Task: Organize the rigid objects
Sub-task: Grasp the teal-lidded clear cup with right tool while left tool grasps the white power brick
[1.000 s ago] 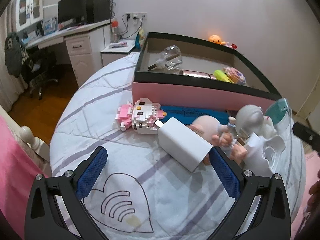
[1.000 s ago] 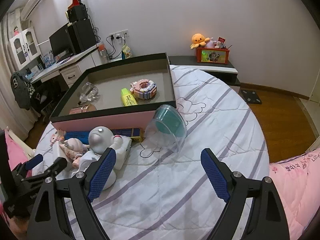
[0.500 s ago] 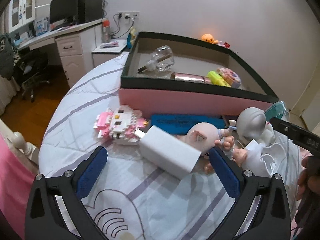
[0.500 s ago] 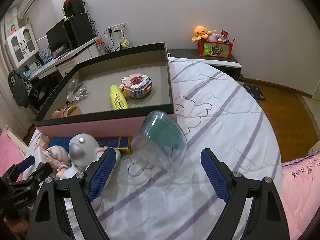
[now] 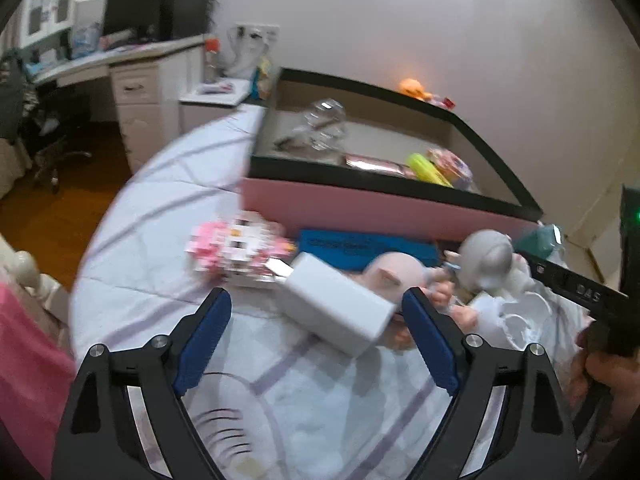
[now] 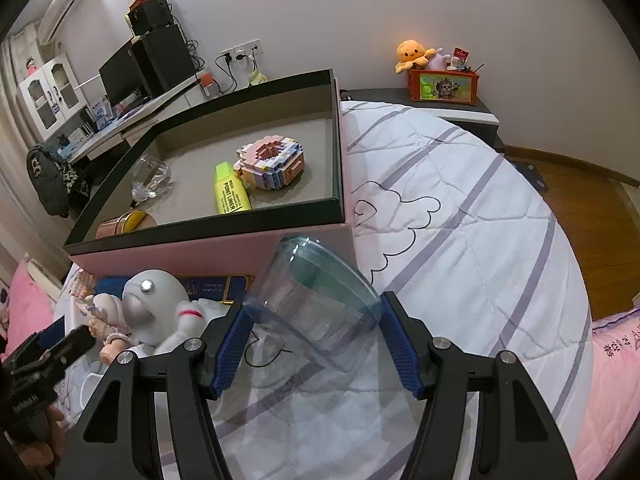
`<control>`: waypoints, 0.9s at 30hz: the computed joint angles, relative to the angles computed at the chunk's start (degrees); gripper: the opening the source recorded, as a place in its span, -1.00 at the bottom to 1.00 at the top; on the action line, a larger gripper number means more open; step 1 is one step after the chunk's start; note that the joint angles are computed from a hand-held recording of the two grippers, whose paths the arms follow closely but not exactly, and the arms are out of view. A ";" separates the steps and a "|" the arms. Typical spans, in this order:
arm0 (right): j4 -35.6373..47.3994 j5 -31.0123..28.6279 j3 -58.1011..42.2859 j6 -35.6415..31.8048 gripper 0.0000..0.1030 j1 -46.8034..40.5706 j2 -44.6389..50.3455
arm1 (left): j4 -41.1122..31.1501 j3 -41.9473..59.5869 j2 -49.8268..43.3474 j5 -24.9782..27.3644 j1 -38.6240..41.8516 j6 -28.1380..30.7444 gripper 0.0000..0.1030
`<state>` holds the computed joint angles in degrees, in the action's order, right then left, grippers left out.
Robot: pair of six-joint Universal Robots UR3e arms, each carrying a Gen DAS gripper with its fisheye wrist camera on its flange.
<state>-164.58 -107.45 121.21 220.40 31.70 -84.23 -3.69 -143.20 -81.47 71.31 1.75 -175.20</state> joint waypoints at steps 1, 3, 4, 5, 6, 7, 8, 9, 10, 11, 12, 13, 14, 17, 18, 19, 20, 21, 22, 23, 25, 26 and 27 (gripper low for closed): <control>0.05 0.13 -0.03 -0.13 0.25 -0.16 0.04 | 0.67 -0.65 0.39 0.50 0.40 0.03 0.72; -0.18 0.47 0.15 -0.30 0.25 -0.47 0.00 | 1.18 -0.60 -0.39 1.78 0.26 -0.49 0.72; -0.14 0.31 0.11 -0.37 0.25 -0.44 0.09 | 1.35 0.63 -2.22 3.61 -1.23 -1.04 0.73; -0.03 0.19 -0.09 -0.43 0.25 -0.40 0.29 | 2.29 1.29 -3.63 5.06 -2.29 -1.68 0.75; 0.07 0.13 -0.30 -0.50 0.25 -0.41 0.49 | 3.80 1.95 -5.21 6.67 -3.39 -2.45 0.81; 0.17 0.19 -0.41 -0.57 0.25 -0.47 0.52 | 3.85 3.45 -6.83 9.34 -5.04 -3.29 0.86; 0.23 0.33 -0.41 -0.65 0.25 -0.57 0.45 | 3.52 4.25 -7.63 10.19 -5.51 -3.58 0.86; 0.20 0.58 -0.25 -0.85 0.25 -0.75 0.32 | 3.03 4.89 -8.24 10.46 -5.69 -3.78 0.82; 0.42 0.70 -0.35 -0.90 0.25 -0.77 0.21 | 2.11 5.33 -8.40 9.77 -5.41 -3.51 0.63; 0.62 0.70 -0.44 -0.98 0.25 -0.74 0.16 | 1.16 5.19 -8.08 7.10 -4.42 -1.99 0.43; 0.86 0.64 -0.50 -1.14 0.25 -0.60 0.06 | 0.35 5.10 -7.65 6.73 -4.51 -1.03 0.08; 1.11 0.62 -0.72 -1.18 0.25 -0.34 0.03 | 0.04 4.61 -6.90 6.68 -4.52 -0.36 0.09; 1.07 0.76 -0.66 -1.31 0.25 -0.25 -0.04 | -0.36 3.37 -5.54 4.95 -3.38 0.99 0.09; 0.88 0.74 -0.51 -1.21 0.25 -0.02 -0.02 | -1.03 1.37 -3.02 3.37 -1.43 1.98 0.10; 0.68 0.85 -0.45 -1.20 0.25 -0.10 0.07 | -1.13 1.88 -3.48 4.02 -1.72 1.72 0.21; 0.52 0.87 -0.54 -1.32 0.25 -0.19 0.25 | -1.82 3.67 -5.08 5.59 -2.83 1.39 0.53; 0.50 0.82 -0.76 -1.46 0.25 -0.24 0.51 | -1.77 5.47 -6.83 6.96 -4.07 1.21 0.59; 0.50 0.88 -0.95 -1.58 0.25 -0.37 0.68 | -0.96 5.83 -7.50 6.99 -4.31 1.02 0.51; 0.41 1.14 -1.03 -1.75 0.25 -0.53 0.69 | -1.10 5.89 -7.60 6.22 -3.94 1.21 0.32; 0.47 1.30 -1.07 -1.90 0.25 -0.56 0.62 | -1.33 5.85 -7.65 5.60 -3.57 1.38 0.22; 0.71 0.85 -0.91 -1.76 0.25 -0.07 0.23 | -0.79 4.26 -6.39 3.77 -2.38 2.28 0.04; 0.68 0.73 -0.51 -1.51 0.25 0.17 -0.17 | -0.36 3.23 -5.51 3.56 -2.15 2.21 0.04; 0.67 0.64 -0.10 -1.26 0.25 0.33 -0.58 | -0.76 2.46 -4.50 3.03 -1.64 2.42 0.04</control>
<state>-163.91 -106.82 121.11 219.14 32.03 -84.82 -4.45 -140.74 -85.97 74.34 0.11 -172.78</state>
